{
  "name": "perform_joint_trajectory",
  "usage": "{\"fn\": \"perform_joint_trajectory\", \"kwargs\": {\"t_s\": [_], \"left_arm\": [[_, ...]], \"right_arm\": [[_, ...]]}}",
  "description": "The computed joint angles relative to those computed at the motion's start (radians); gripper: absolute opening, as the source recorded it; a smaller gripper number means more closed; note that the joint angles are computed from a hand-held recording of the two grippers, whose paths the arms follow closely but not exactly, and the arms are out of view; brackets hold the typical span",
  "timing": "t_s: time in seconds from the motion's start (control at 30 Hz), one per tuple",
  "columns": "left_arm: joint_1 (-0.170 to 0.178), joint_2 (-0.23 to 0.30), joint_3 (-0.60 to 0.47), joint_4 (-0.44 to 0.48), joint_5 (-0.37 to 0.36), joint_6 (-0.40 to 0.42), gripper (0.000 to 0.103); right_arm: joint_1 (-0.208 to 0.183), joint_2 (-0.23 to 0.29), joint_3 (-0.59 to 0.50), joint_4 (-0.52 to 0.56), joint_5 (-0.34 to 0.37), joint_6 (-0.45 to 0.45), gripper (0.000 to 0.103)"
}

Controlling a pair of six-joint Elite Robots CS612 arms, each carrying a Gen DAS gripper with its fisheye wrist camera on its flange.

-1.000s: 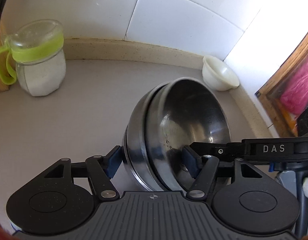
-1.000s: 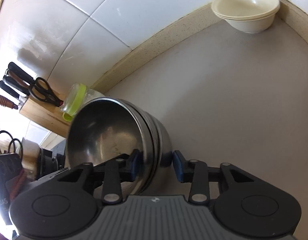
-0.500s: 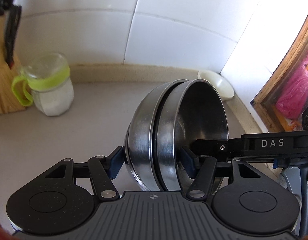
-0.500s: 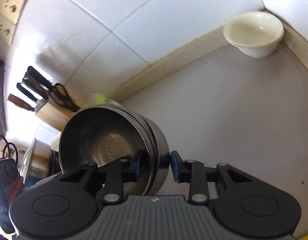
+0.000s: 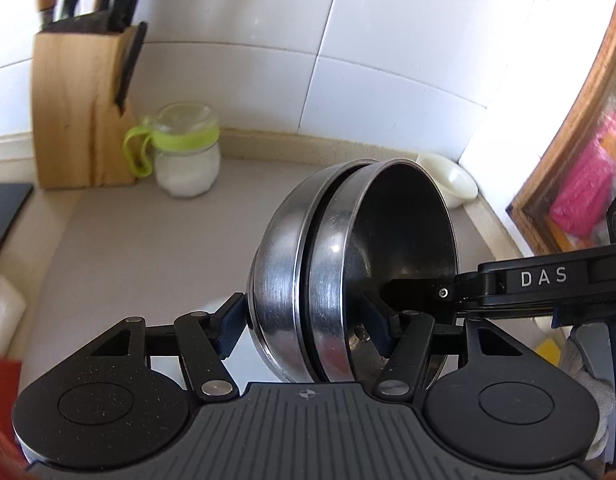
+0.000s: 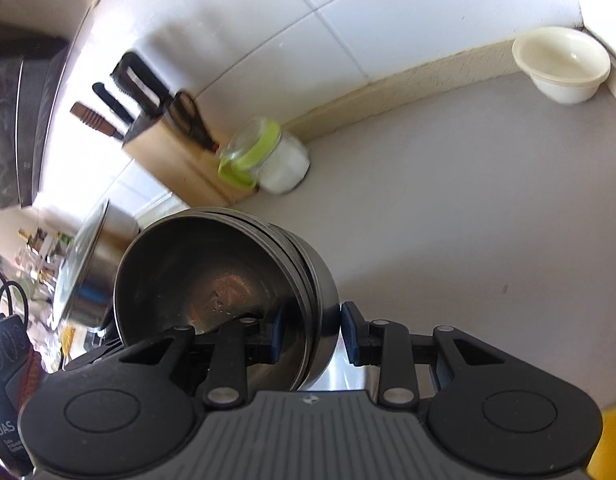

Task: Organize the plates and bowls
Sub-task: 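Carry the steel bowl stack with both grippers over the white plates, then lower the bowl stack onto the pink-flower plates and open both grippers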

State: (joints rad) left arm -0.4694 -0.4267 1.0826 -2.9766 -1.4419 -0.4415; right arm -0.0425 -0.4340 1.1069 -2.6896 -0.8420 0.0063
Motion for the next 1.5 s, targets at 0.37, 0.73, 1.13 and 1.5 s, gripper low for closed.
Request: {"fn": "perform_joint_trajectory", "kwargs": {"t_s": [0.37, 0.73, 1.13, 1.5], "left_arm": [[0.013, -0.056, 0.140, -0.039, -0.063, -0.031, 0.070], [0.026, -0.066, 0.160, -0.027, -0.100, -0.051, 0.070], [0.035, -0.056, 0.152, -0.043, -0.105, -0.068, 0.069], [0.021, -0.072, 0.186, -0.100, -0.013, -0.054, 0.073]], "right_arm": [[0.034, -0.054, 0.112, 0.010, -0.083, -0.012, 0.034], [0.057, -0.054, 0.092, 0.077, -0.140, -0.026, 0.034], [0.065, -0.043, 0.070, 0.075, -0.162, -0.015, 0.035], [0.058, -0.068, 0.128, -0.076, -0.186, 0.016, 0.035]]}}
